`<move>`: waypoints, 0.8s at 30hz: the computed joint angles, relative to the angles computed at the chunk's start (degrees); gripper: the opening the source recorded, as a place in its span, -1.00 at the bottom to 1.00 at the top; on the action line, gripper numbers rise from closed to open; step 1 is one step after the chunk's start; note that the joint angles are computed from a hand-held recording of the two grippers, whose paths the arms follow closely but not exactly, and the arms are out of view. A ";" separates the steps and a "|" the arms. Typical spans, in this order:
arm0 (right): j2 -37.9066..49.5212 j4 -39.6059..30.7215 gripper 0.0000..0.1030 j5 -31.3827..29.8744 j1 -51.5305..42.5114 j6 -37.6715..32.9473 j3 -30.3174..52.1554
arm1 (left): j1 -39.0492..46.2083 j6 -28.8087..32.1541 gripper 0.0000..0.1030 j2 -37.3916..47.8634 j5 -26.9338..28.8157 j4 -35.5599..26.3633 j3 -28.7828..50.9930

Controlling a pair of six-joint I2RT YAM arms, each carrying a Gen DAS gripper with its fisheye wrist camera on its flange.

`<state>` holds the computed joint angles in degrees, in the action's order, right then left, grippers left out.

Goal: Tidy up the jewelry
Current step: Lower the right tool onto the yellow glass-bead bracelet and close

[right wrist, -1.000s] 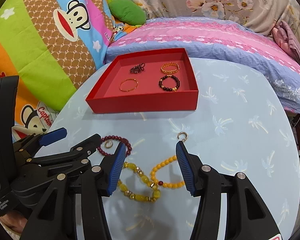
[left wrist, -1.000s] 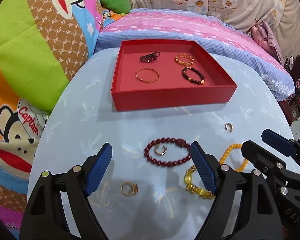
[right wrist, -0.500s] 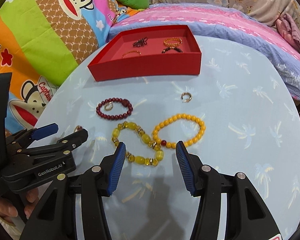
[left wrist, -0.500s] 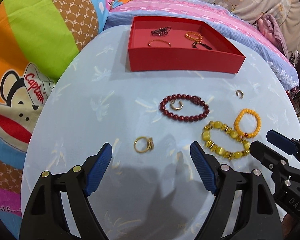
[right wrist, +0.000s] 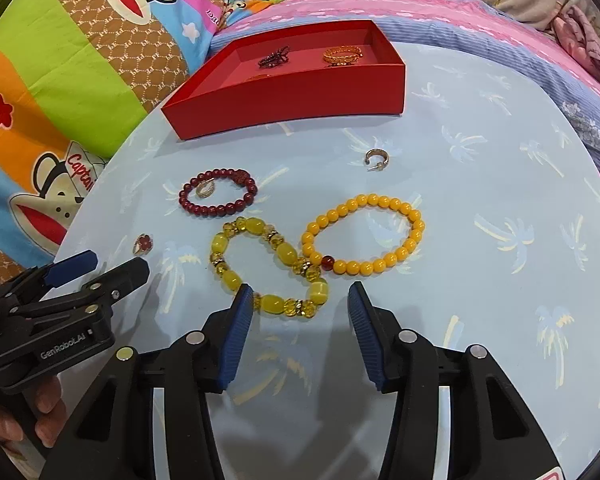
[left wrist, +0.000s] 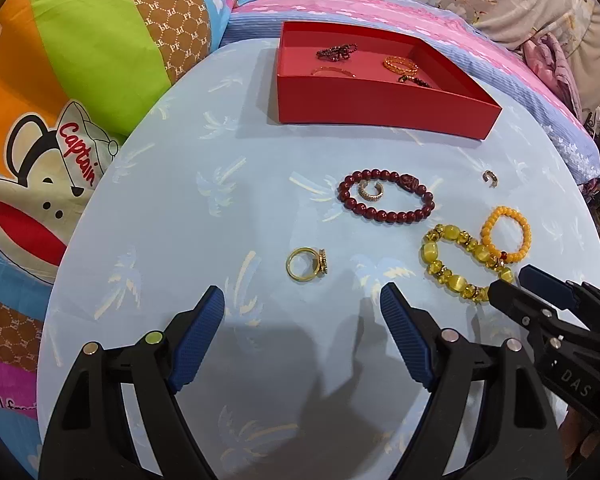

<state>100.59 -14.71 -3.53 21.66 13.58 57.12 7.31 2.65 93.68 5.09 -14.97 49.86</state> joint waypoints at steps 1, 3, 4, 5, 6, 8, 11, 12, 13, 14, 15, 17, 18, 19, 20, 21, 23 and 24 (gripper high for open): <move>0.41 -0.02 -0.19 -0.05 -0.11 -0.04 0.24 | -0.07 -0.02 0.48 0.01 -0.08 -0.03 -0.03; 0.82 0.41 -0.21 -0.25 -0.38 -0.10 0.34 | -0.24 -0.15 0.48 0.15 -0.09 -0.11 0.02; 1.05 0.62 -0.25 -0.07 -0.28 -0.20 0.50 | -0.22 -0.13 0.48 0.25 -0.11 -0.13 0.04; 1.30 0.85 -0.27 0.04 -0.14 -0.44 0.70 | -0.38 -0.25 0.48 0.33 -0.25 -0.18 0.11; 1.53 1.05 -0.30 0.13 -0.08 -0.67 0.89 | -0.40 -0.30 0.48 0.41 -0.26 -0.21 0.15; 2.20 1.07 -0.30 0.36 0.15 -0.77 1.67 | -0.44 -0.42 0.48 0.52 -0.31 -0.24 0.26; 2.86 0.95 -0.33 -0.14 0.13 -0.78 2.49 | -0.40 -0.69 0.48 0.58 -0.52 -0.29 0.40; 3.05 0.89 -0.36 -0.13 0.22 -0.92 2.74 | -0.33 -0.78 0.48 0.67 -0.56 -0.32 0.48; 3.37 0.74 -0.43 -0.19 0.37 -1.11 3.07 | -0.26 -0.85 0.48 0.81 -0.59 -0.33 0.59; 3.58 0.69 -0.46 -0.26 0.46 -1.33 3.21 | -0.17 -0.86 0.48 0.89 -0.57 -0.34 0.67; 3.67 0.88 -0.49 0.32 0.82 -1.63 3.19 | -0.11 -0.88 0.48 0.95 -0.55 -0.34 0.73; 3.66 1.24 -0.50 1.15 1.38 -2.13 2.97 | -0.15 -0.89 0.48 1.10 -0.57 -0.34 0.79; 3.72 1.48 -0.50 1.43 1.57 -2.30 2.92 | -0.25 -0.94 0.48 1.02 -0.63 -0.33 0.69; 3.85 1.59 -0.50 1.46 1.62 -2.29 3.01 | -0.34 -0.95 0.48 1.06 -0.61 -0.33 0.70; 3.97 1.69 -0.50 1.41 1.57 -2.26 3.07 | -0.49 -1.00 0.48 1.07 -0.62 -0.39 0.74; 4.16 1.79 -0.50 1.37 1.50 -2.20 3.24 | -0.51 -0.97 0.48 1.12 -0.56 -0.37 0.77; 4.48 2.19 -0.50 1.73 1.64 -2.30 3.42 | -0.68 -0.93 0.48 1.11 -0.52 -0.30 0.77; 4.65 2.40 -0.50 2.13 1.82 -2.51 3.53 | -0.71 -0.90 0.48 1.20 -0.52 -0.28 0.86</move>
<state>105.24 -12.32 -1.40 23.48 11.07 60.66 6.60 1.75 94.88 4.57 -15.25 50.72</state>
